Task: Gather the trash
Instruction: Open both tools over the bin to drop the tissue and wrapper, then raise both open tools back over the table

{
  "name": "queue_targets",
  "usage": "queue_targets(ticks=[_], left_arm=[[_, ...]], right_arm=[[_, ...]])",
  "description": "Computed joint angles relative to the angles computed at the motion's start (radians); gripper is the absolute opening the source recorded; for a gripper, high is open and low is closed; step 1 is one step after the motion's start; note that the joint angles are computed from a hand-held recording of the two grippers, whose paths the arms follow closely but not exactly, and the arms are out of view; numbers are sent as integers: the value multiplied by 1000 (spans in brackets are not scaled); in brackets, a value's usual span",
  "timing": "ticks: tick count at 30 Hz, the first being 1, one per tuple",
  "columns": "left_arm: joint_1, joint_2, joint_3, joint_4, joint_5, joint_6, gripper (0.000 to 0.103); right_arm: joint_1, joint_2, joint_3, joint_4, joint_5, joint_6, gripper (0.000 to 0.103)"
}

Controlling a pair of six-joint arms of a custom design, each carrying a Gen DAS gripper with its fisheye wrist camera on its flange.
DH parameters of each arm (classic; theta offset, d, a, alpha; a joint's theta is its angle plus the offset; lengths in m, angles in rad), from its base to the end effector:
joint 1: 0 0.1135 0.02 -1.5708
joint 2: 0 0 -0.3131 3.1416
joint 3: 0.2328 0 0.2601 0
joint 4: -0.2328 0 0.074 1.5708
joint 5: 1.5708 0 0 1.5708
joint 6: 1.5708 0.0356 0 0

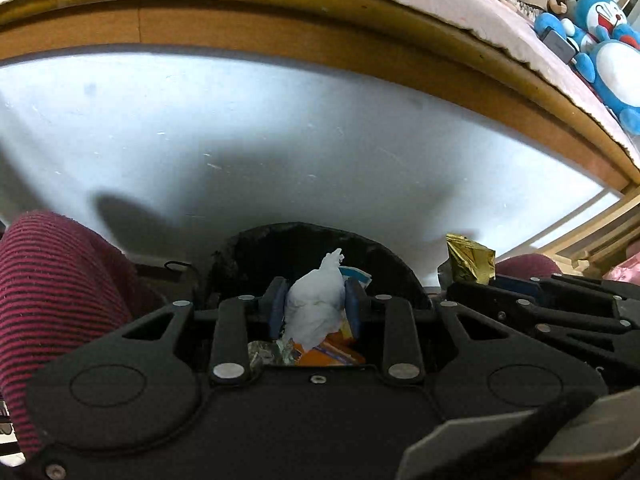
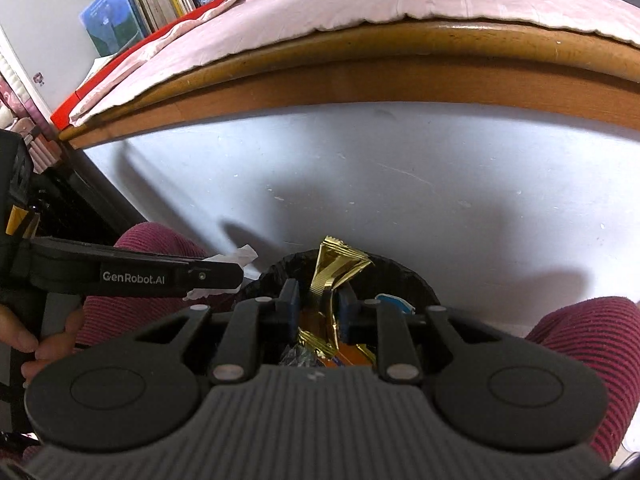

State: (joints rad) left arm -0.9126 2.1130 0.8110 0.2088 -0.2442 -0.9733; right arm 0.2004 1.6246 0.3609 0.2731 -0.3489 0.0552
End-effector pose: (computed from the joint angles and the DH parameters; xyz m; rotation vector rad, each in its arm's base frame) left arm 0.2249 -0.2768 0.0572 -0.1594 2.6445 -0.3309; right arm 0.2224 0.0576 0.1132 -0.3198 2.5420 0.5446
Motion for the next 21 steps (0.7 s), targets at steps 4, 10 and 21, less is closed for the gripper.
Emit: queue_targets(ticks=[4,10,21], left_arm=[[-2,0,10,-16,-7,1,44],[-1,-8,17,-41,-25,-3,56],[3,-146,-17,-48,-119,40,79]], right_arm=[[0,3,4,-5,0,3,61],[-12,0,5,-8,-3,-1,66],[-69,-113,51,-85,-44,-54,75]])
